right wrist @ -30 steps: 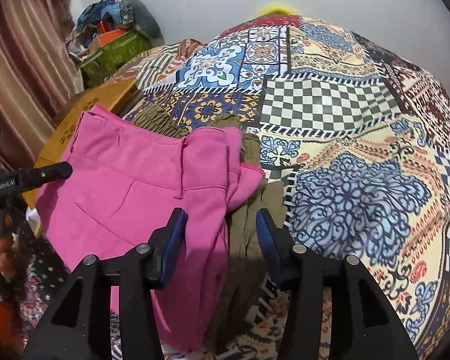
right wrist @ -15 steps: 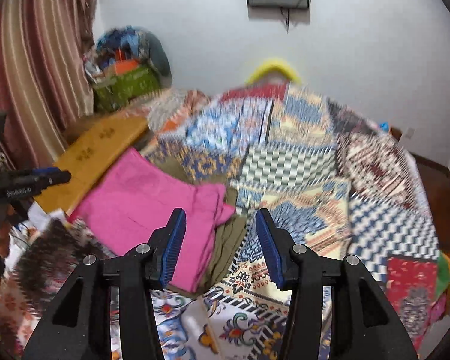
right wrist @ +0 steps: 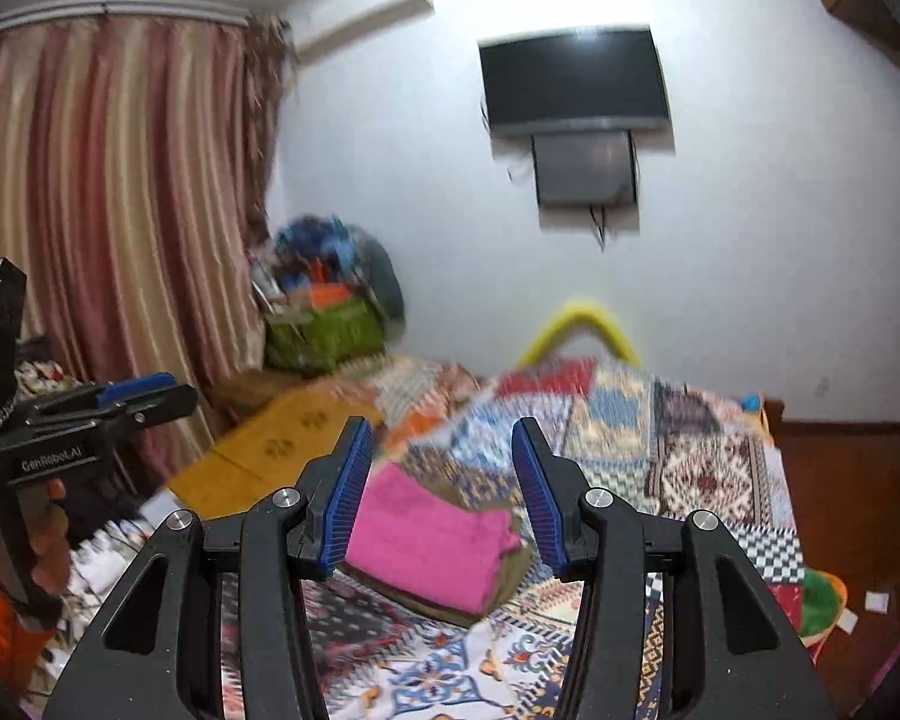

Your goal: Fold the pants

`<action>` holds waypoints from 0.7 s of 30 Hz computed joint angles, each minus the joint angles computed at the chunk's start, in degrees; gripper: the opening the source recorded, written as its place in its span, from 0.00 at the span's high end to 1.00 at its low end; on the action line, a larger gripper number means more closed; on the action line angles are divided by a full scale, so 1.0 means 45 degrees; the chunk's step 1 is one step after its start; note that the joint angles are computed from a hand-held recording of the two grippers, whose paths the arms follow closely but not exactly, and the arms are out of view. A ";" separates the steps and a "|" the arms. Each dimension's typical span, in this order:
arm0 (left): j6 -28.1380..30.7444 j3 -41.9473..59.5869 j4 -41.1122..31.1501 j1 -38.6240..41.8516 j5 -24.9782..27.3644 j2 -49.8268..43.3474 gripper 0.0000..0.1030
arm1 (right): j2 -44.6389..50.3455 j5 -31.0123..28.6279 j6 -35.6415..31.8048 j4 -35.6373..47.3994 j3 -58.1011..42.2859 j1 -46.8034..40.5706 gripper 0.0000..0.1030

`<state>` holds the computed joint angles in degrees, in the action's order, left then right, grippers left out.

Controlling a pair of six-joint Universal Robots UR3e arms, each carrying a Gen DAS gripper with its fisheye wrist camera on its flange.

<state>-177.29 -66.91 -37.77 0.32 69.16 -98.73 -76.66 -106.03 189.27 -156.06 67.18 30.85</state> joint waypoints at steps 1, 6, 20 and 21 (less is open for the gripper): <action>-0.0120 -0.0509 0.0081 0.0055 -0.0237 0.0675 0.53 | -0.0190 -0.0259 -0.0084 -0.0159 0.0118 0.0274 0.56; -0.0510 -0.2717 0.0877 -0.0193 0.0217 0.3378 0.52 | -0.1096 -0.1212 -0.0411 -0.1235 0.0888 0.1609 0.56; -0.0820 -0.7056 0.2126 -0.0247 0.0475 0.8312 0.26 | -0.1794 -0.3181 -0.0218 -0.2957 0.2703 0.3645 0.45; -0.0859 -0.7222 0.2170 -0.0251 0.0454 0.8483 0.23 | -0.1785 -0.3313 -0.0209 -0.2908 0.2680 0.3739 0.41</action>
<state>-181.15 -99.41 -28.00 -0.81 71.20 -60.56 -84.69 -120.94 188.33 -169.15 79.24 47.67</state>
